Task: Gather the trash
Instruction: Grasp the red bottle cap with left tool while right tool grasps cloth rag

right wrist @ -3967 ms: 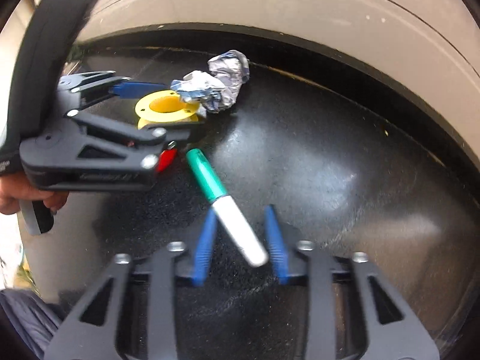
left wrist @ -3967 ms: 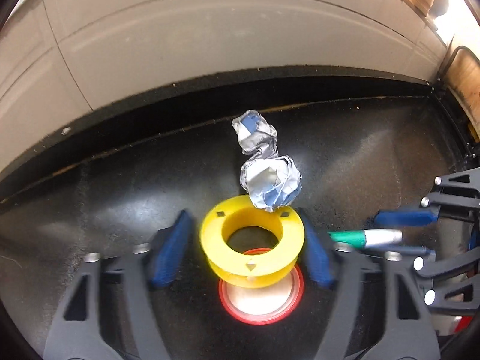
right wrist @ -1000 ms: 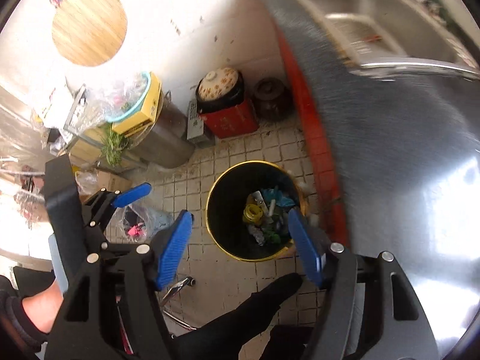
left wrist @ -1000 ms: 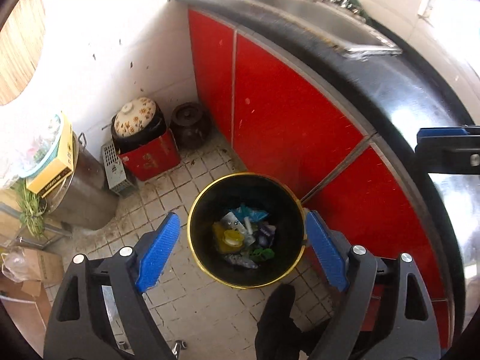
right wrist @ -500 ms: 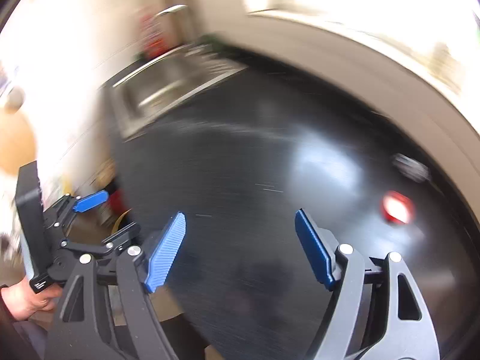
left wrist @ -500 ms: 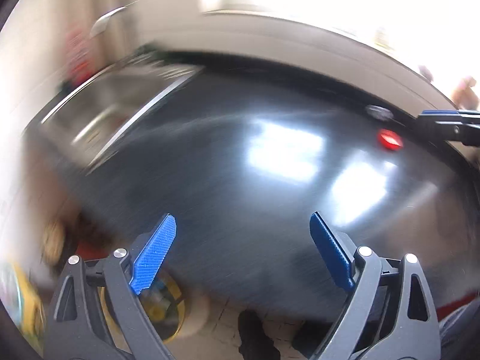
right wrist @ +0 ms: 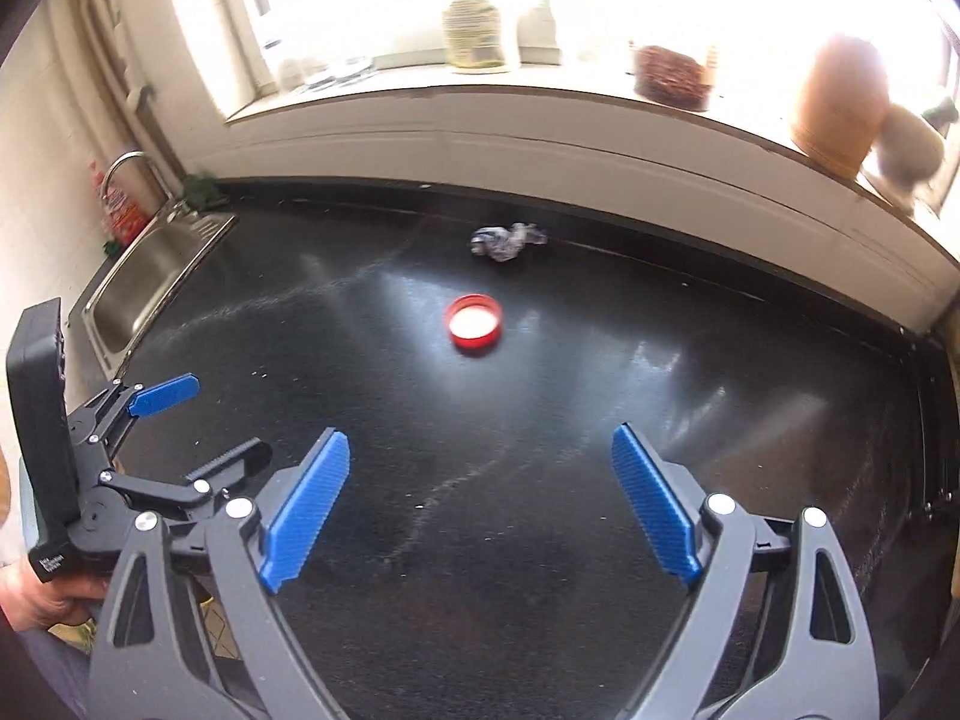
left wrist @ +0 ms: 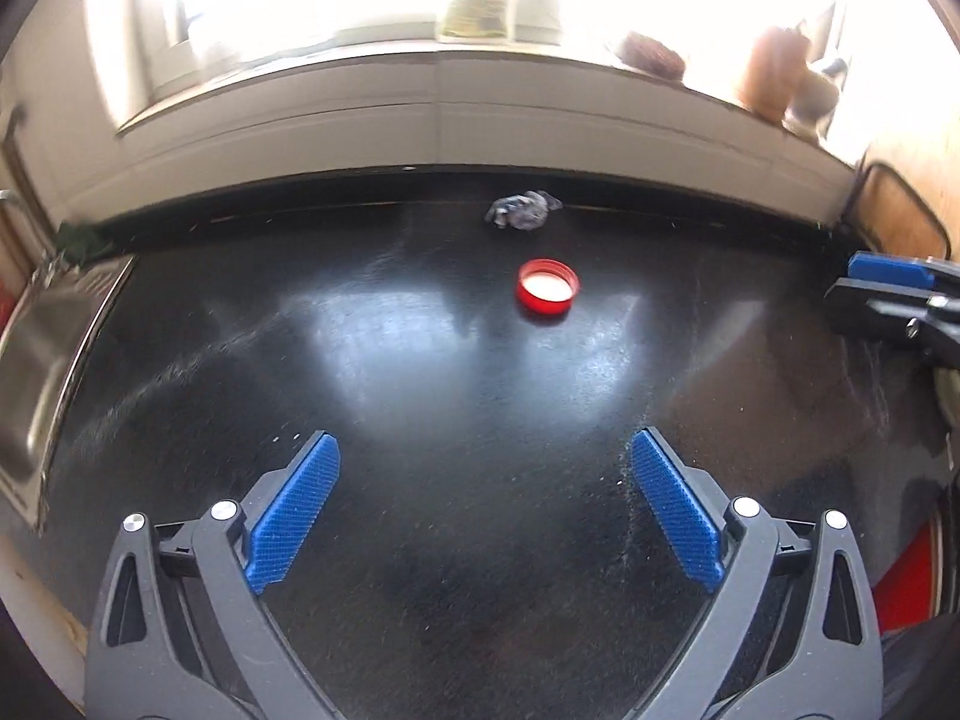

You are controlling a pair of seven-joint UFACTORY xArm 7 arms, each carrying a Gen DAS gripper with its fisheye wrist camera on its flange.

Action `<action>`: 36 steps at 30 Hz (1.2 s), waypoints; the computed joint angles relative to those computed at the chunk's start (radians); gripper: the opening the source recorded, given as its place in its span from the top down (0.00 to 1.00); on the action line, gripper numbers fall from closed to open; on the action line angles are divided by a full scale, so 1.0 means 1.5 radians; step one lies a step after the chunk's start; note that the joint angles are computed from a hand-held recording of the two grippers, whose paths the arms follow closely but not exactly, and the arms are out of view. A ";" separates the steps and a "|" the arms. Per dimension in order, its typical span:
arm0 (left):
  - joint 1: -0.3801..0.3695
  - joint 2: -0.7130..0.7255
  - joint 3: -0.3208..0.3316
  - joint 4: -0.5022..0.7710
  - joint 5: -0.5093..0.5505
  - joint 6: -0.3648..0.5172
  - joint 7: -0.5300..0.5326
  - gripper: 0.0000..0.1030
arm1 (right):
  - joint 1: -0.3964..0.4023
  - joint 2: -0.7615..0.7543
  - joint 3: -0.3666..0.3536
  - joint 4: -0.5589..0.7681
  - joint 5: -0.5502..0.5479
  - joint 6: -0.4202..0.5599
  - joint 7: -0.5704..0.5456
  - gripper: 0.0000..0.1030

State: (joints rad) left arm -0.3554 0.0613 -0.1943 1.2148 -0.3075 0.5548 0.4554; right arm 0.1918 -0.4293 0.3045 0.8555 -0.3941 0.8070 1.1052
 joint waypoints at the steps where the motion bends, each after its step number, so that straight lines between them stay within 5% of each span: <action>1: -0.003 0.009 -0.002 0.009 0.006 0.001 0.001 0.08 | -0.001 -0.004 -0.006 -0.006 0.002 -0.007 -0.003 0.15; 13: -0.030 0.120 -0.014 0.108 0.083 -0.013 -0.054 0.08 | -0.030 0.080 -0.077 0.029 0.043 -0.097 -0.118 0.15; 28: -0.077 0.377 -0.014 0.357 0.144 0.031 -0.111 0.10 | -0.067 0.454 -0.172 0.305 0.211 -0.161 -0.427 0.15; 36: -0.094 0.495 -0.016 0.529 0.143 0.075 -0.100 0.24 | -0.072 0.594 -0.175 0.440 0.275 -0.132 -0.515 0.40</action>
State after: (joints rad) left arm -0.4957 0.8035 -0.2177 2.0087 -0.0932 0.6668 0.3056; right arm 0.0835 0.4618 0.0420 1.5148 0.0178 0.6097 0.3326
